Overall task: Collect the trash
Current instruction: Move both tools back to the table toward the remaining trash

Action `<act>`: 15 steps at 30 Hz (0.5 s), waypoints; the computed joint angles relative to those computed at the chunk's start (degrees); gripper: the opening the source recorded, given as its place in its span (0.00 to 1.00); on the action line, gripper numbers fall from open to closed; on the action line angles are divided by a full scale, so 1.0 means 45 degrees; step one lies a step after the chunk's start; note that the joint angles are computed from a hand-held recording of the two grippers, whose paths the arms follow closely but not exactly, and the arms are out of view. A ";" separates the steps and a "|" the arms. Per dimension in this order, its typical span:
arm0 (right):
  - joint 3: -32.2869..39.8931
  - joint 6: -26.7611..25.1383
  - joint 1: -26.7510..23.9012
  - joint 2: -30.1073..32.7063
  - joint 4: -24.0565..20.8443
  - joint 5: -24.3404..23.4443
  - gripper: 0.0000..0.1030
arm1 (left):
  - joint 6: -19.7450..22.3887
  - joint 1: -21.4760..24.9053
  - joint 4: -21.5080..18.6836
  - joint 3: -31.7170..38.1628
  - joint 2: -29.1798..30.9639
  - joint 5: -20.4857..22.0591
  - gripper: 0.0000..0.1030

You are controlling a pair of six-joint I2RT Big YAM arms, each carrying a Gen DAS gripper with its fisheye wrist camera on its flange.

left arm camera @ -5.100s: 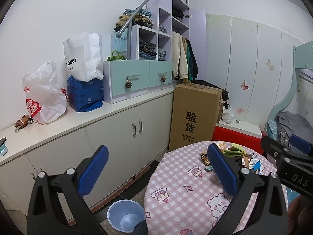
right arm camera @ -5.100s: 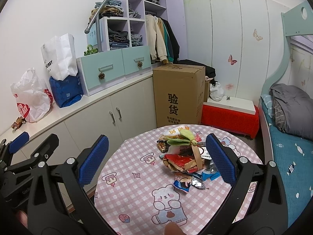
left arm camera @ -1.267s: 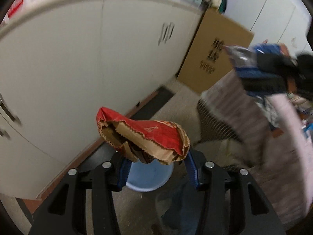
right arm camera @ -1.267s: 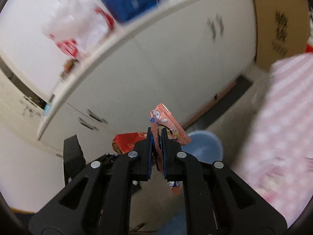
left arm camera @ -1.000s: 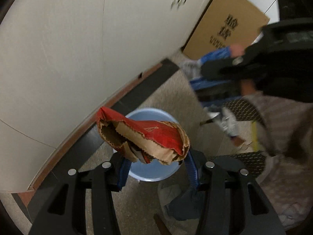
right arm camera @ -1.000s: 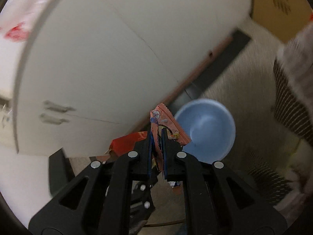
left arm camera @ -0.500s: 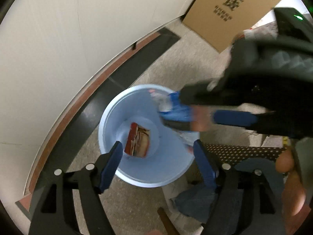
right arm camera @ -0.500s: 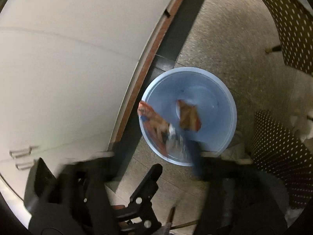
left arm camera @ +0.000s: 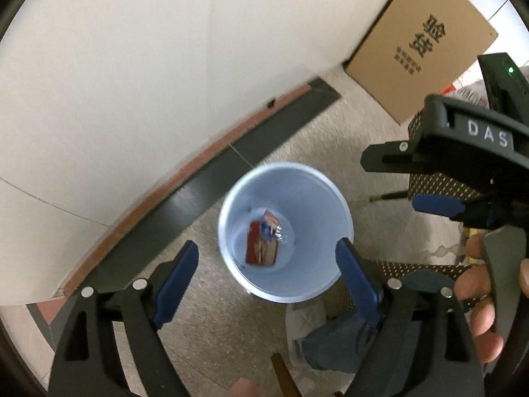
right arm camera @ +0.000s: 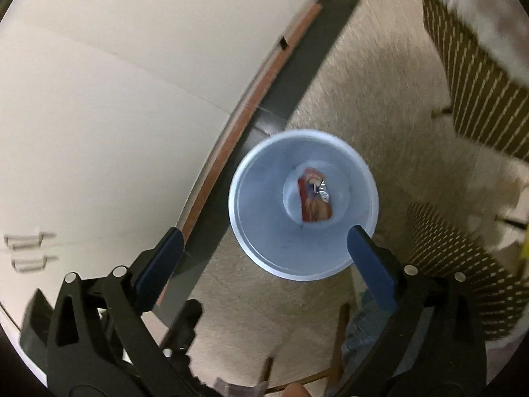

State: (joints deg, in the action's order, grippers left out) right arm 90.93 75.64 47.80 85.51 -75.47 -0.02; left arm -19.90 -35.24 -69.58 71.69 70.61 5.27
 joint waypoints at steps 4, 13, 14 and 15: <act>0.1695 -0.0710 0.0476 0.0132 -0.1333 0.1263 0.94 | -0.0401 -0.0242 -0.0686 0.0886 -0.0714 -0.0901 0.83; 0.6459 -0.2057 0.2259 0.0509 -0.4351 0.4807 0.94 | -0.1679 -0.1515 -0.1937 0.3555 -0.1444 -0.2368 0.83; 0.6933 -0.2127 0.2538 0.0431 -0.4571 0.5300 0.94 | -0.1825 -0.1730 -0.2082 0.3920 -0.1449 -0.2566 0.83; 0.7184 -0.2109 0.2700 0.0399 -0.4702 0.5542 0.94 | -0.1943 -0.1912 -0.2145 0.4267 -0.1425 -0.2721 0.83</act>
